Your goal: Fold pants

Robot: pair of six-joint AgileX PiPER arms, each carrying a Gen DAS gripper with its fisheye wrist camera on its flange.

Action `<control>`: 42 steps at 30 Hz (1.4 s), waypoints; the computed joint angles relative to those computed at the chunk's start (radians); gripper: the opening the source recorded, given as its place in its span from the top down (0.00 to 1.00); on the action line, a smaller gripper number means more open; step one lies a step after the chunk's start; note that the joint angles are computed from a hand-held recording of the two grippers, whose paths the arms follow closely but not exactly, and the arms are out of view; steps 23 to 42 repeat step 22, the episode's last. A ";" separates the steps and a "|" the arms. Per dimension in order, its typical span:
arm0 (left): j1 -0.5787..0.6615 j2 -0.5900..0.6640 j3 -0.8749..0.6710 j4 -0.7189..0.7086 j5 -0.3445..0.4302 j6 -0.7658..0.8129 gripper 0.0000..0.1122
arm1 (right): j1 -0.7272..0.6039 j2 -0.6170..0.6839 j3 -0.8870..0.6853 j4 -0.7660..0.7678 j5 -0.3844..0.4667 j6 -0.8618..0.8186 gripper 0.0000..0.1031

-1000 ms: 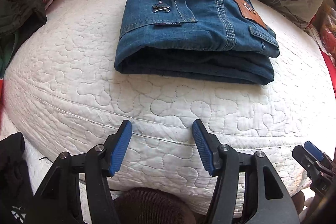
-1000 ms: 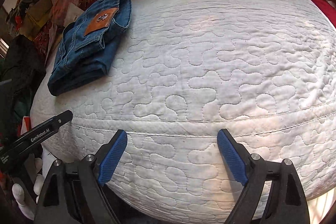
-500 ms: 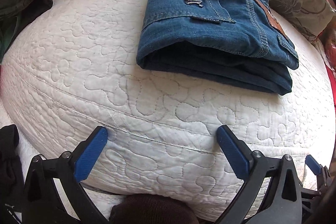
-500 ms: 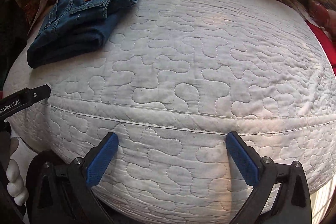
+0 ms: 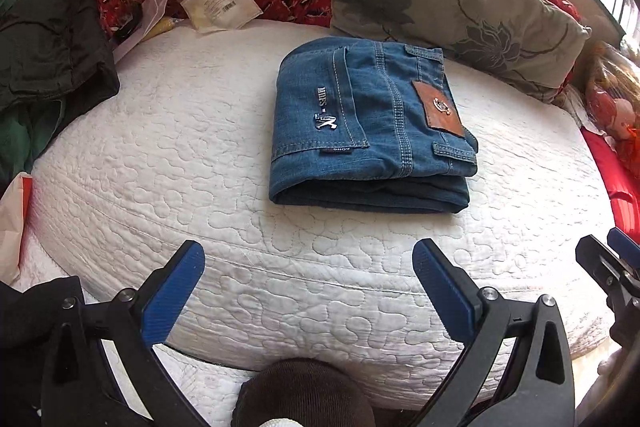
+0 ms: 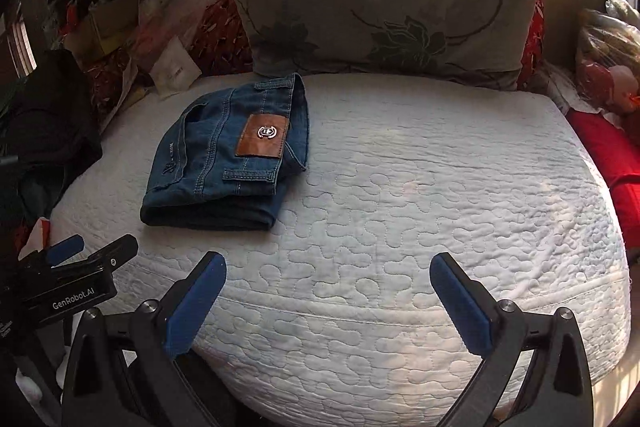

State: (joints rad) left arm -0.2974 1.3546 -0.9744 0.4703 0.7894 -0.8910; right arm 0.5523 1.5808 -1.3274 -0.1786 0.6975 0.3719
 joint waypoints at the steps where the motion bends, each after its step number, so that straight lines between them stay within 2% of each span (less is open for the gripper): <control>1: 0.000 -0.009 -0.005 -0.006 -0.001 0.017 0.08 | 0.008 0.005 -0.020 -0.015 0.005 0.008 0.01; 3: 0.021 -0.016 -0.015 -0.046 -0.021 0.077 0.08 | 0.016 -0.013 -0.019 -0.034 0.008 0.020 0.01; 10: 0.006 -0.055 -0.078 -0.146 0.001 0.164 0.08 | -0.026 -0.070 0.060 0.004 -0.021 0.007 0.01; 17: -0.087 -0.093 -0.122 -0.009 0.053 0.047 0.08 | -0.092 -0.088 0.096 0.070 -0.032 -0.017 0.01; 22: -0.111 -0.097 -0.136 0.030 0.073 -0.001 0.08 | -0.137 -0.093 0.107 0.128 -0.038 -0.040 0.01; 42: -0.111 -0.097 -0.136 0.030 0.073 -0.001 0.08 | -0.137 -0.093 0.107 0.128 -0.038 -0.040 0.01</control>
